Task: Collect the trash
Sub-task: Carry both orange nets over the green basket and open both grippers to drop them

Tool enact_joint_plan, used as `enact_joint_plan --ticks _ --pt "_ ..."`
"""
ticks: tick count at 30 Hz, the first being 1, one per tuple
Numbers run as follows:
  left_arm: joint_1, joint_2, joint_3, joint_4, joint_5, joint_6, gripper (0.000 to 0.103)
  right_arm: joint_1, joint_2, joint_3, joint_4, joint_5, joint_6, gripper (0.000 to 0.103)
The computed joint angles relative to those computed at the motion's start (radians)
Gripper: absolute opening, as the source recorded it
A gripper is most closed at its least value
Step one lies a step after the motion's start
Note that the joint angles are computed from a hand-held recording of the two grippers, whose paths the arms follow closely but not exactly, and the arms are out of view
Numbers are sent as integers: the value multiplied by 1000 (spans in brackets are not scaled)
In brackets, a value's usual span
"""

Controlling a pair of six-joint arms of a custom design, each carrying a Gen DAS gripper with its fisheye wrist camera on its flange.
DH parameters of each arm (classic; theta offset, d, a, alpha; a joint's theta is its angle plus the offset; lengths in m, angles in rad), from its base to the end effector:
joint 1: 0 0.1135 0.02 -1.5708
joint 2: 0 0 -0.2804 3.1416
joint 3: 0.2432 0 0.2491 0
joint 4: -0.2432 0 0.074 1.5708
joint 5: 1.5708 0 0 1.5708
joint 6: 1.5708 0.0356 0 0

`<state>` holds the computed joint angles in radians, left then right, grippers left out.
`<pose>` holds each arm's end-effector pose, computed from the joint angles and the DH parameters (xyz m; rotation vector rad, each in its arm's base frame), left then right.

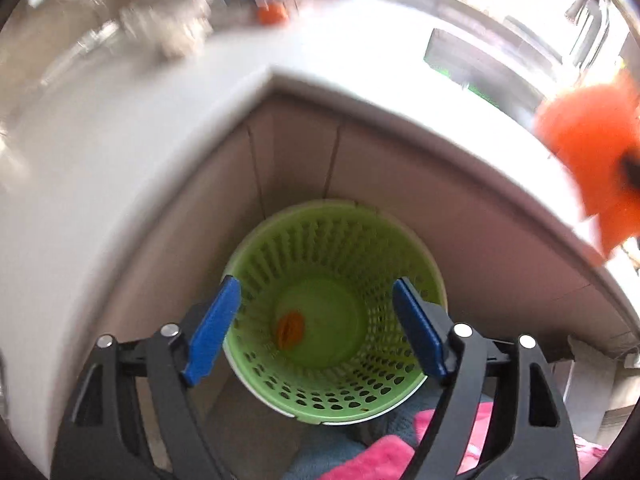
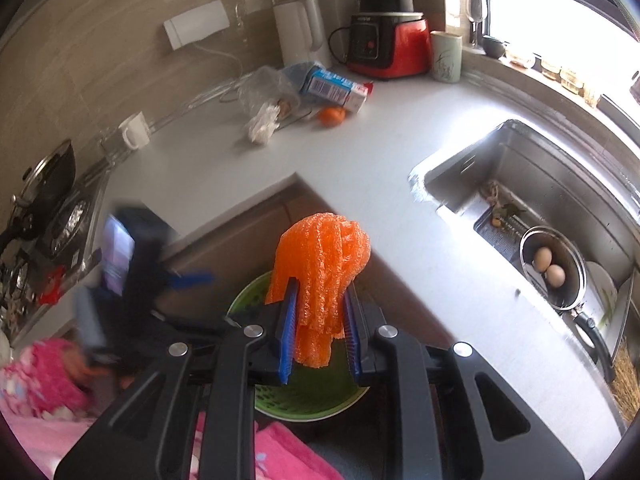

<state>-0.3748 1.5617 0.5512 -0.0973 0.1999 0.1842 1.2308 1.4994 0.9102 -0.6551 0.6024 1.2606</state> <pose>0.2258 -0.0964 0.1235 0.8007 2.5598 -0.3278 0.1082 0.2454 0.2108 0.1631 2.4660 0.1404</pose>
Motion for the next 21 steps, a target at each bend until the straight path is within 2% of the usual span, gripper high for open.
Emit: enact_joint_plan --ticks 5,9,10,11,13,15,19,21 --pt "164 -278 -3 -134 36 17 91 6 63 -37 103 -47 -3 22" --pt "249 -314 67 -211 94 9 95 -29 168 -68 264 -135 -73 25" --pt "261 -321 75 -215 101 7 95 -37 199 -64 295 -159 -91 32" --pt "267 -320 82 -212 101 8 95 -51 238 -55 320 -195 -110 46" --pt "259 -319 84 -205 82 1 95 -69 295 -22 314 -230 -126 67" --pt "258 -299 79 -170 75 -5 95 -82 314 4 292 -241 -153 71" --pt "208 -172 137 -78 17 -58 95 -121 259 8 265 -217 -204 85" --pt "188 -108 180 -45 -6 -78 95 -154 214 -4 263 -210 -237 86"
